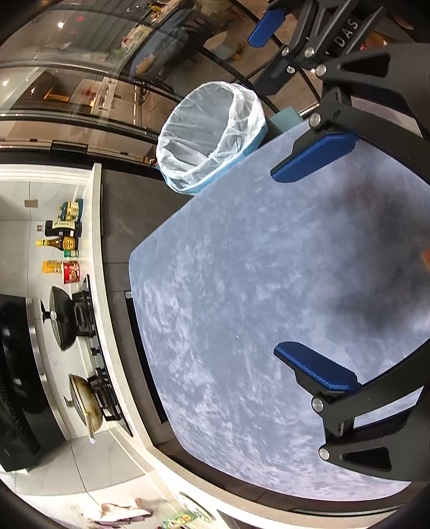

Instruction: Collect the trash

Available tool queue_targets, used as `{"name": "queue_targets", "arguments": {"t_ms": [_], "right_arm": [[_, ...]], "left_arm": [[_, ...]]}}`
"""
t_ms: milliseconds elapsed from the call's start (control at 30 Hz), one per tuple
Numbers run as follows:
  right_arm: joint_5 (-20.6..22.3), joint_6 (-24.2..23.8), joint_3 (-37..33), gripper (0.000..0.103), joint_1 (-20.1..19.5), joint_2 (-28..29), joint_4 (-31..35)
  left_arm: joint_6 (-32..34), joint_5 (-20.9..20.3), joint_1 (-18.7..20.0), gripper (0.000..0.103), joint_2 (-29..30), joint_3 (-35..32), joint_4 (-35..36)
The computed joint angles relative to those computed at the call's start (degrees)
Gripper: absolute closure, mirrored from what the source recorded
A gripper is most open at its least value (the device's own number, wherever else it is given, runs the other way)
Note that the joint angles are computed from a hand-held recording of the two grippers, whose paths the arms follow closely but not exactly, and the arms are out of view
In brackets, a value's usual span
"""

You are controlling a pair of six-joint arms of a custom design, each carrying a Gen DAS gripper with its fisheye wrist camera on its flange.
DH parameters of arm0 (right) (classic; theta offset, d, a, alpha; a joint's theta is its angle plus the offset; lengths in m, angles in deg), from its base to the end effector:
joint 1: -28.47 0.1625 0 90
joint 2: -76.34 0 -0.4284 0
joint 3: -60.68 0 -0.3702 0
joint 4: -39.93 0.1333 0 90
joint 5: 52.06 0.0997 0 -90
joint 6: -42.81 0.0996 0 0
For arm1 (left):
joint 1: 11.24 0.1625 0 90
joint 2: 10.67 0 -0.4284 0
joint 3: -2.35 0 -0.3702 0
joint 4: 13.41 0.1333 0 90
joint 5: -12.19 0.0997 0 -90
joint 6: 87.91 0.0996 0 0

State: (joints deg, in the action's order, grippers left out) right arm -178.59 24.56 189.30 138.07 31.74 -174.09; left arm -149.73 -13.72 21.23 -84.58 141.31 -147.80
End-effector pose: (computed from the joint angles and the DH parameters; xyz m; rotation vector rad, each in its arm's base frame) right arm 0.2279 -0.4193 0.0979 0.5014 -2.3439 0.8754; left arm -0.1780 -0.3775 0.1626 0.1620 2.1223 -0.9480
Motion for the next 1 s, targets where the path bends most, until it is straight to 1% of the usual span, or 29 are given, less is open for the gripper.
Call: {"name": "queue_targets", "arguments": {"t_ms": [200, 300, 500, 1000], "right_arm": [[-1.5, 0.1, 0.3, 0.013, 0.1, 0.5, -0.4], [-1.4, 1.1, 0.4, 0.013, -0.4, 0.4, 0.3], [-1.9, 0.7, 0.2, 0.013, -0.7, 0.9, 0.5], [-1.6, 0.1, -0.2, 0.013, -1.5, 1.3, 1.0]], "left_arm": [[-4.5, -0.4, -0.3, 0.009, -1.2, 0.8, 4.0], [-4.9, -0.6, -0.2, 0.009, -1.5, 1.3, 3.8], [-6.5, -1.0, 0.3, 0.009, -1.5, 1.6, 3.8], [-4.5, -1.4, 0.8, 0.009, -0.3, 1.8, 1.3]]}}
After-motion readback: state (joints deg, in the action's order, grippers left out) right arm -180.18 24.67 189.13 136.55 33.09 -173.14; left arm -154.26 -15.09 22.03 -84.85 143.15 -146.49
